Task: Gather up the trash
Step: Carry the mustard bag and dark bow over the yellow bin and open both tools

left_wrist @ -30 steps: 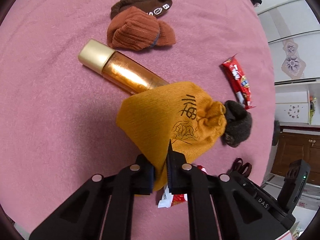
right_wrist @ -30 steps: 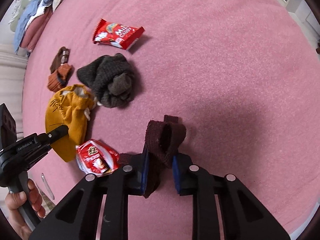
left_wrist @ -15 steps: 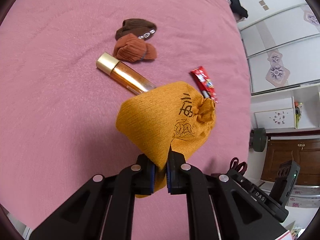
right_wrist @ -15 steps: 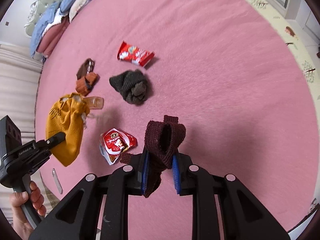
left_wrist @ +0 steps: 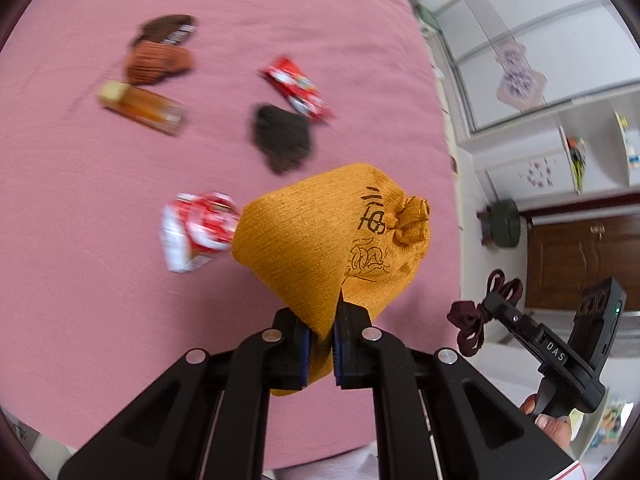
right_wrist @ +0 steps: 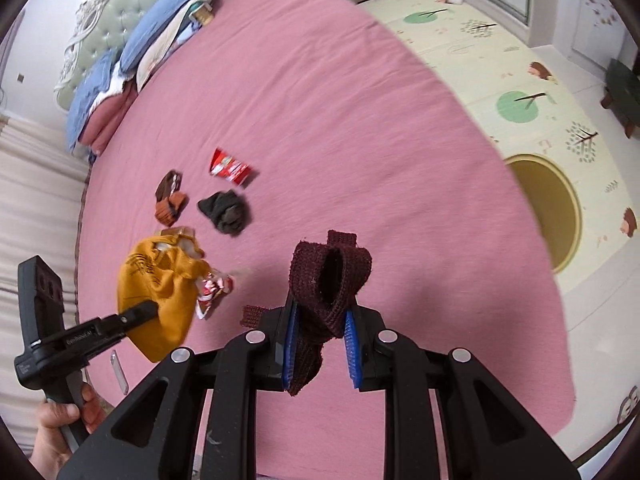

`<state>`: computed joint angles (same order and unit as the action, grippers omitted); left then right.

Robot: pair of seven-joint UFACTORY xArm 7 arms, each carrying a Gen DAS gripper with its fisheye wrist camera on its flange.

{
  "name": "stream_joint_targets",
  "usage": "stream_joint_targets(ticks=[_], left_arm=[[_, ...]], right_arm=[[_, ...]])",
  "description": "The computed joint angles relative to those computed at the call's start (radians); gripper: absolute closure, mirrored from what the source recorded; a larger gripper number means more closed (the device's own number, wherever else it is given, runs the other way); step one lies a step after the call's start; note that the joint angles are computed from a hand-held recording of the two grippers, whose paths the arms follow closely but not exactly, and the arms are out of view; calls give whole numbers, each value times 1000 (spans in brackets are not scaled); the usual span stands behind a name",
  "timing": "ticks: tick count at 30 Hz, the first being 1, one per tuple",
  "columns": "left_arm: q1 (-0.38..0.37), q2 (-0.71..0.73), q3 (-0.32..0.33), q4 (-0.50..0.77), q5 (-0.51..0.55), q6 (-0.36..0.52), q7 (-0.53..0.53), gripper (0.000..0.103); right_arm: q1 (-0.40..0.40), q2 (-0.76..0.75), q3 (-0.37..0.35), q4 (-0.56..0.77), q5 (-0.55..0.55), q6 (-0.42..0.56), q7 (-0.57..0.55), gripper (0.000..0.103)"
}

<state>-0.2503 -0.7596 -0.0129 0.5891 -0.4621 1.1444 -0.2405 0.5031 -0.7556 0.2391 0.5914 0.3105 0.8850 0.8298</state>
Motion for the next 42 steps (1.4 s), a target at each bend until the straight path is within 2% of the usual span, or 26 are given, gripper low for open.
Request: stream_joint_targets(ticks=[8, 14, 20, 25, 31, 42], left_arm=[[-161, 175, -149, 118, -85, -117, -74, 95], [-253, 371, -217, 262, -75, -202, -117, 95], [-313, 563, -262, 420, -34, -236, -148, 95], [-347, 710, -288, 547, 1, -234, -168, 95], [-376, 887, -307, 714, 63, -213, -180, 95], [-440, 1172, -307, 1045, 172, -122, -212, 94]], right_arm=[[-71, -289, -106, -105, -41, 188, -59, 83], [-197, -461, -190, -158, -80, 335, -142, 83], [-349, -562, -283, -178, -122, 435, -247, 83], [-472, -566, -365, -181, -156, 458, -348, 83], [-590, -512, -429, -172, -185, 447, -462, 82], [-735, -376, -499, -164, -174, 402, -615, 82]])
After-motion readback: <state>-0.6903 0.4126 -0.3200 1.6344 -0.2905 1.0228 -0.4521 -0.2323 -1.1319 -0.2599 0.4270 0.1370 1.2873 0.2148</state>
